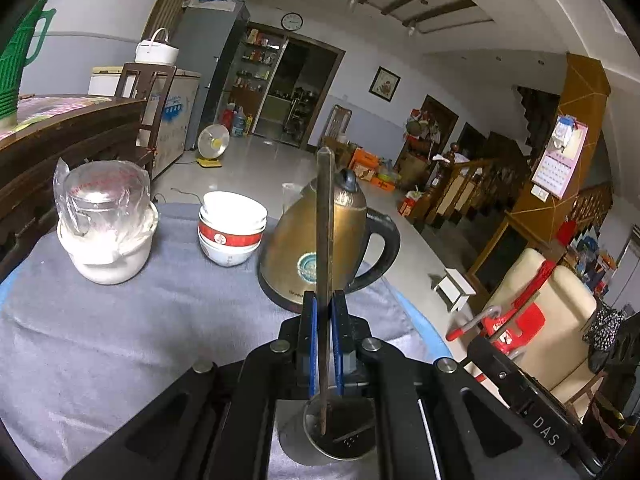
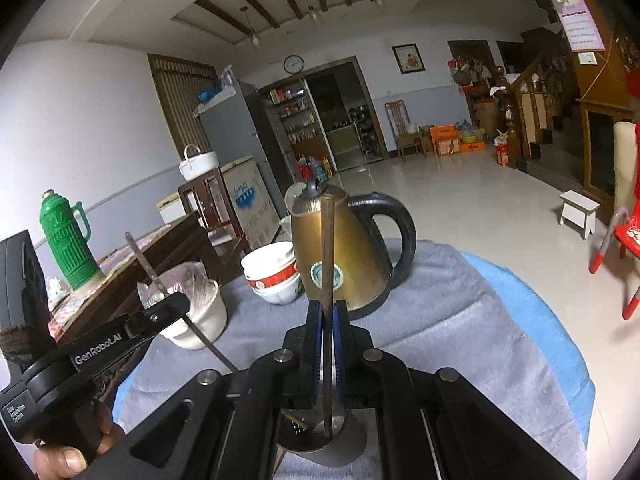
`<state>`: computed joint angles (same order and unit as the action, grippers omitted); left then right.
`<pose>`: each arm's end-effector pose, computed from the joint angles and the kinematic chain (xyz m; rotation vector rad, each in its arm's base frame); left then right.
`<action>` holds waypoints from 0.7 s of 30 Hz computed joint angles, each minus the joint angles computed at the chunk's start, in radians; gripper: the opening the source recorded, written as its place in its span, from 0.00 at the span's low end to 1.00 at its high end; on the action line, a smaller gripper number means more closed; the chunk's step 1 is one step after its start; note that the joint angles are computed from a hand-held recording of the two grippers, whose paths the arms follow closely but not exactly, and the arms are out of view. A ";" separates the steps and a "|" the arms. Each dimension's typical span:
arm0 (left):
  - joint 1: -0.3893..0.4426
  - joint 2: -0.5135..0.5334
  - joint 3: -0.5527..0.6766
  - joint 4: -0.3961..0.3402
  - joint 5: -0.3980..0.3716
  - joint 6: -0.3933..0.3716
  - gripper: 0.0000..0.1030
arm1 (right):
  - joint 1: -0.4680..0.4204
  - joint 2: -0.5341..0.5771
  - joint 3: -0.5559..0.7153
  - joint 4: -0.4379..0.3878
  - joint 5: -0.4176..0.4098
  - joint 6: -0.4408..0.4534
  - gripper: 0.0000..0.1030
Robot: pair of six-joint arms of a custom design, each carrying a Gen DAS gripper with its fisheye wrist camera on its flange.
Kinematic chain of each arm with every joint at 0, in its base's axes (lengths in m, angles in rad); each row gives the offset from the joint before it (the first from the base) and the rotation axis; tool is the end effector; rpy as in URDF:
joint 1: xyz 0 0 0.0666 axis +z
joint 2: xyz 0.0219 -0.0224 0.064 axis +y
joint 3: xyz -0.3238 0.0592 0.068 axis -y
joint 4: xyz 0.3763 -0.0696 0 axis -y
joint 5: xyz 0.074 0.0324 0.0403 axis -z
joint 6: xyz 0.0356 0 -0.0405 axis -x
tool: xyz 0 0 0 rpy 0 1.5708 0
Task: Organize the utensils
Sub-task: 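Lower both held chopsticks into the grey perforated holder cup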
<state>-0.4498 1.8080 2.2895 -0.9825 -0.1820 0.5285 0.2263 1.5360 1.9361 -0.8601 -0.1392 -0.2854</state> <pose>0.5368 -0.2524 0.5511 -0.1947 2.0797 -0.4127 0.5086 0.1218 0.5545 -0.0282 2.0571 0.4614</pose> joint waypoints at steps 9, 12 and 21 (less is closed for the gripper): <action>-0.002 0.012 -0.002 -0.019 0.004 -0.017 0.07 | 0.009 0.014 -0.005 -0.028 -0.005 0.010 0.06; -0.002 0.019 0.002 -0.027 0.008 -0.021 0.07 | 0.010 0.016 -0.012 -0.034 -0.005 0.012 0.06; -0.004 0.048 0.027 -0.066 0.031 -0.035 0.07 | 0.014 0.026 -0.013 -0.056 -0.008 0.014 0.06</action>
<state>-0.4538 1.8559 2.3169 -1.0483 -0.1506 0.4938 0.2400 1.5620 1.9228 -0.9161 -0.1468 -0.2717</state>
